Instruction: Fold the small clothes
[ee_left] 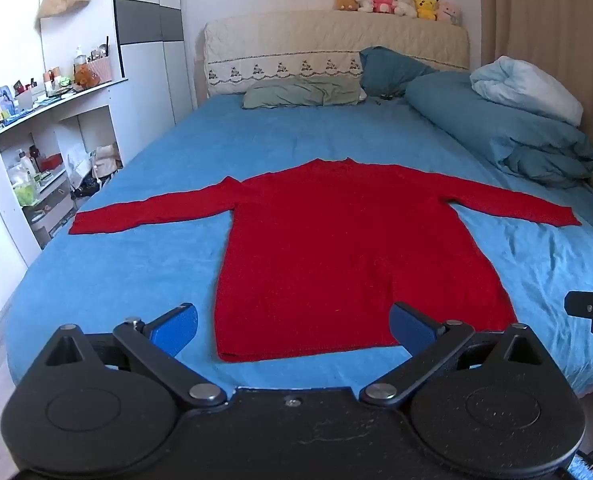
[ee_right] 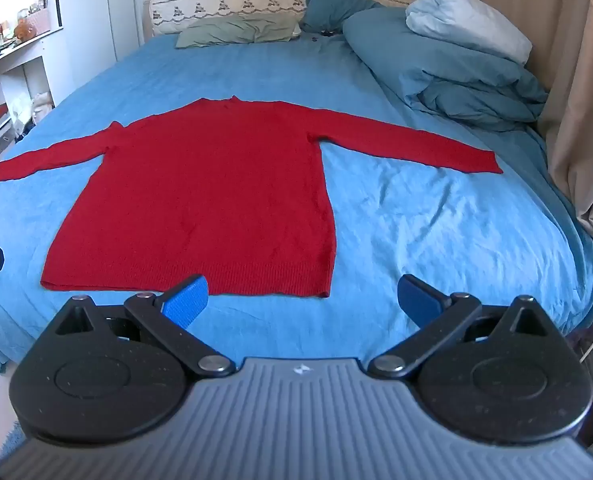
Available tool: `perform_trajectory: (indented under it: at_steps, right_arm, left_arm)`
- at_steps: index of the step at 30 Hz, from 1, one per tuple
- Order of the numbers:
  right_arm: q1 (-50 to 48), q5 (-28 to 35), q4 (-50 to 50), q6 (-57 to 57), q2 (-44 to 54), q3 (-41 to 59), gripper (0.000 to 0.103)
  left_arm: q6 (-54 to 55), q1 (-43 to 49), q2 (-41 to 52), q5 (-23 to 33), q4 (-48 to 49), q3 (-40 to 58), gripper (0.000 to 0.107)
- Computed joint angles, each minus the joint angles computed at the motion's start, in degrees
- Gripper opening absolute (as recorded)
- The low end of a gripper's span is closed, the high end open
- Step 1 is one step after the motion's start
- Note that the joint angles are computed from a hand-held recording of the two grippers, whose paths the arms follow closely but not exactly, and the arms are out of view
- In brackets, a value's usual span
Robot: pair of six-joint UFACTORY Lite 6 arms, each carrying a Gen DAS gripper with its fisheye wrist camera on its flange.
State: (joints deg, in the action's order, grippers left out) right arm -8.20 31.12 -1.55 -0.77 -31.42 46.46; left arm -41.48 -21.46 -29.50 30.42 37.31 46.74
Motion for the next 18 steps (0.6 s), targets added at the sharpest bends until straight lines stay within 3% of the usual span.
perform_trajectory:
  at_steps: [4,9,18]
  right_arm:
    - [0.2,0.1,-0.1,0.2,0.0,0.0,0.103]
    - [0.4,0.2,-0.4,0.5,-0.1,0.1,0.103]
    - [1.0,-0.4,-0.9,1.1,-0.2,-0.8,0.103]
  left_arm:
    - [-3.4,-2.7,0.9,1.4,3.3,0.8,0.103]
    - [-0.6,0.3,-1.6,-1.1,-0.3,-1.3,0.103]
    - [-0.6,0.1,-0.9,-0.6,-1.2,-0.5,0.103]
